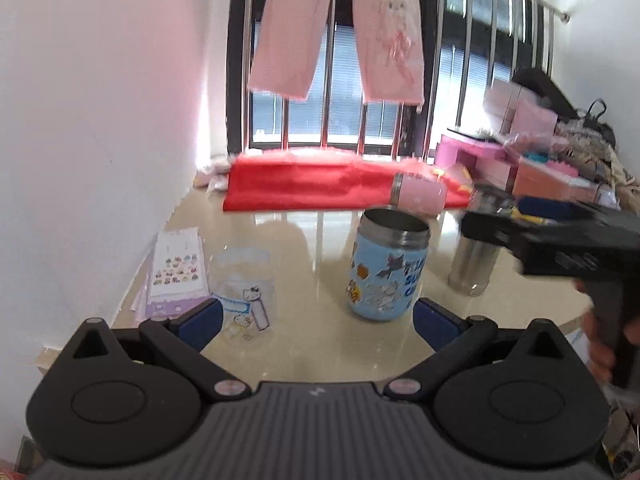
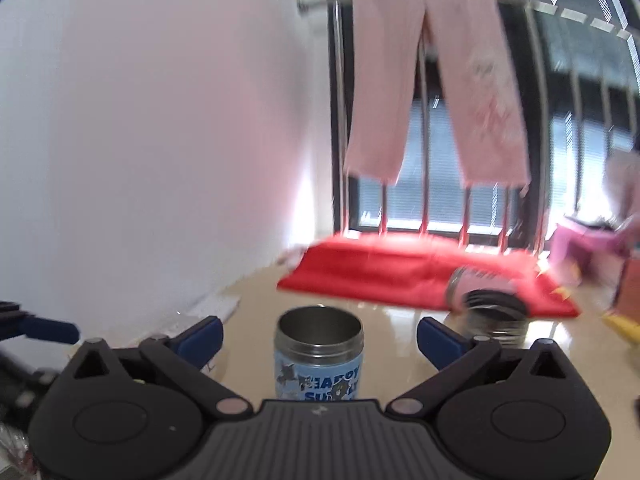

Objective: Flip cup upright

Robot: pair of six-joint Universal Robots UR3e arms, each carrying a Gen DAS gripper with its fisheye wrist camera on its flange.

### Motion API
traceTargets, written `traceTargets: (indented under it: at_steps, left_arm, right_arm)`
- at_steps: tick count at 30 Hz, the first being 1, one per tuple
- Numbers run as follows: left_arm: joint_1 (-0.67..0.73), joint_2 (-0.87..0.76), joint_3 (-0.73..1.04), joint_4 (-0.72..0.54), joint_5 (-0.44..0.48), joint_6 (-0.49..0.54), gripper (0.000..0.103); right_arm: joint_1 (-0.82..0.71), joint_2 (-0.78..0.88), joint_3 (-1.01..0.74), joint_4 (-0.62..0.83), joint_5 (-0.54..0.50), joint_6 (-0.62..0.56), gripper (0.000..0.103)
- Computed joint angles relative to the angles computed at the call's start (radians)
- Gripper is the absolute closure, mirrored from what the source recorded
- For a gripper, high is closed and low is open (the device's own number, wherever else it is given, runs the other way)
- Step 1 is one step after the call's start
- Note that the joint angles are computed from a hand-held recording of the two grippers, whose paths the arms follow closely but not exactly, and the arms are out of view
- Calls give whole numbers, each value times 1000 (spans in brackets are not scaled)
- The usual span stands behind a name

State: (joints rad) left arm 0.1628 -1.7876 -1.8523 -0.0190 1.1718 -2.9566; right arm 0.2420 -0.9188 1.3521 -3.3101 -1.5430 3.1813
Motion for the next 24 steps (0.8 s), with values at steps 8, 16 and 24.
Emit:
traceTargets:
  at_steps: [8,16,24]
  left_arm:
    - [-53,162,-332,374,34,-112,0]
    - [-90,333,-533,537,64,-142,0]
    - [-62,326,-590,610,27,-174,0]
  right_arm:
    - [0,-313,588,-362,-68,39,0]
    - [108,-490,882,-602,-238,2,0]
    - [105,-519,901,-570,-245,17,0]
